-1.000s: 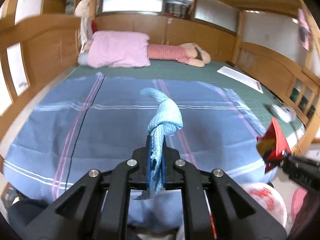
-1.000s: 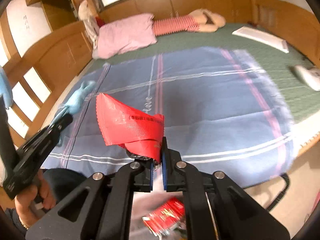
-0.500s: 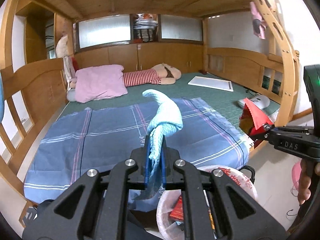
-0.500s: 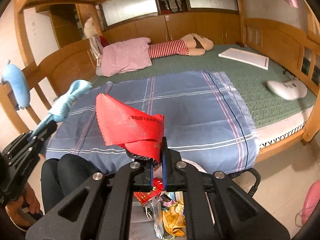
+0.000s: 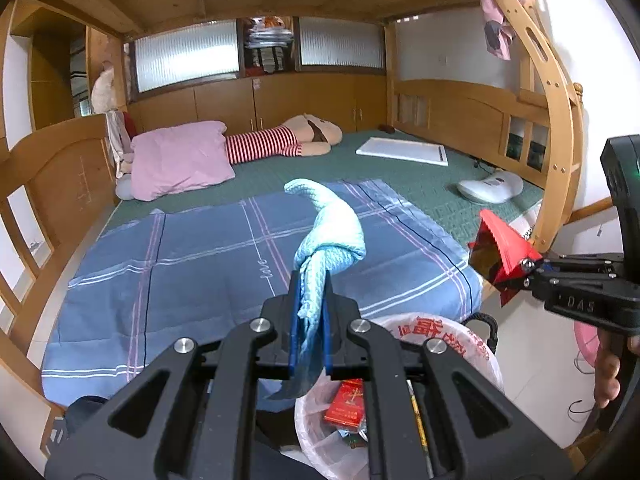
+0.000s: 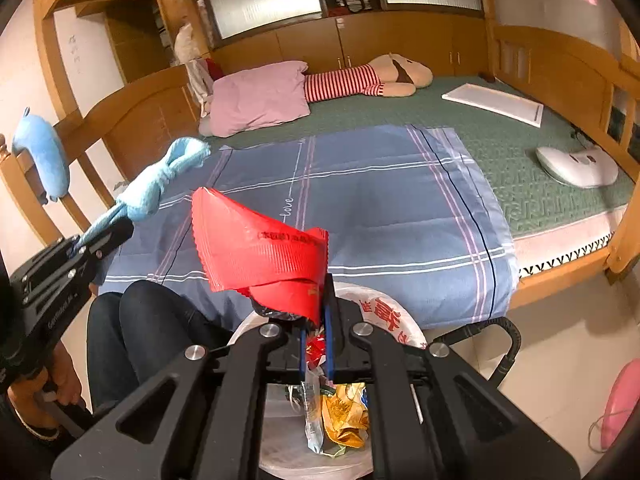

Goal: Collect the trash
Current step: 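Carry the blue cloth and red packet over the bin with both grippers, then open both grippers over the bin to drop the cloth and packet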

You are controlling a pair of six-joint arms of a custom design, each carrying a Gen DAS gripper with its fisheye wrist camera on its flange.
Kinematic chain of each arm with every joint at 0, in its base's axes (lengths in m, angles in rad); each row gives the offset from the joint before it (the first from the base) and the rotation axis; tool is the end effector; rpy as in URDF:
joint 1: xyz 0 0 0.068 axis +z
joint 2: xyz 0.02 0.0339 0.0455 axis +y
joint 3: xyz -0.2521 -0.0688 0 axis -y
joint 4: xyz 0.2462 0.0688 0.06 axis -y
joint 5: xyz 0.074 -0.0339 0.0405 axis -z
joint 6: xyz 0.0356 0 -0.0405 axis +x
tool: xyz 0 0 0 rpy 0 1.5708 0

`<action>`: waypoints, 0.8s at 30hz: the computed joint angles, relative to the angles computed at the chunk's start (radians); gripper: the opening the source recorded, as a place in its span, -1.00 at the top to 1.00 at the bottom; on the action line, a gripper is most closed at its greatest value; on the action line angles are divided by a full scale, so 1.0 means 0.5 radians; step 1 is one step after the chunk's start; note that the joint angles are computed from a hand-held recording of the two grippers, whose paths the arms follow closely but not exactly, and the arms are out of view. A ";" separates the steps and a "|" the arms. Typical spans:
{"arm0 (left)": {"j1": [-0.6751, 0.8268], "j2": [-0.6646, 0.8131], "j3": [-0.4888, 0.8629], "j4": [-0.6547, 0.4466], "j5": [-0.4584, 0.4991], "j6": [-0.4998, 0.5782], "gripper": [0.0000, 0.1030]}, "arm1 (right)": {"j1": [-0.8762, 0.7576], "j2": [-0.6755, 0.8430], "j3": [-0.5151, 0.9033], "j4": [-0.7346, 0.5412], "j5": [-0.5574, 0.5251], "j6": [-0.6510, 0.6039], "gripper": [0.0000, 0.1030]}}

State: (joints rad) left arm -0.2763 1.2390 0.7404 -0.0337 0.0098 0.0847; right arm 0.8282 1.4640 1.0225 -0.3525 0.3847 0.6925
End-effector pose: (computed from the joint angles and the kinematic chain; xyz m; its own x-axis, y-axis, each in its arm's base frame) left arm 0.2666 -0.0760 0.2312 -0.4628 0.2191 -0.8590 0.3212 0.9446 0.0679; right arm 0.2238 0.2240 0.2369 -0.6936 0.1195 -0.7104 -0.0808 0.9670 0.2416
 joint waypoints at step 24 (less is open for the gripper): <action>0.076 0.350 0.107 -0.086 0.220 -0.077 -0.62 | -0.027 0.223 0.055 -0.020 -0.156 0.080 0.84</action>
State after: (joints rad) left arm -0.2383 1.4138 0.7938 -0.0765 0.1201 0.0462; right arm 0.8148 1.5756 1.0499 -0.3624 0.3065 0.7325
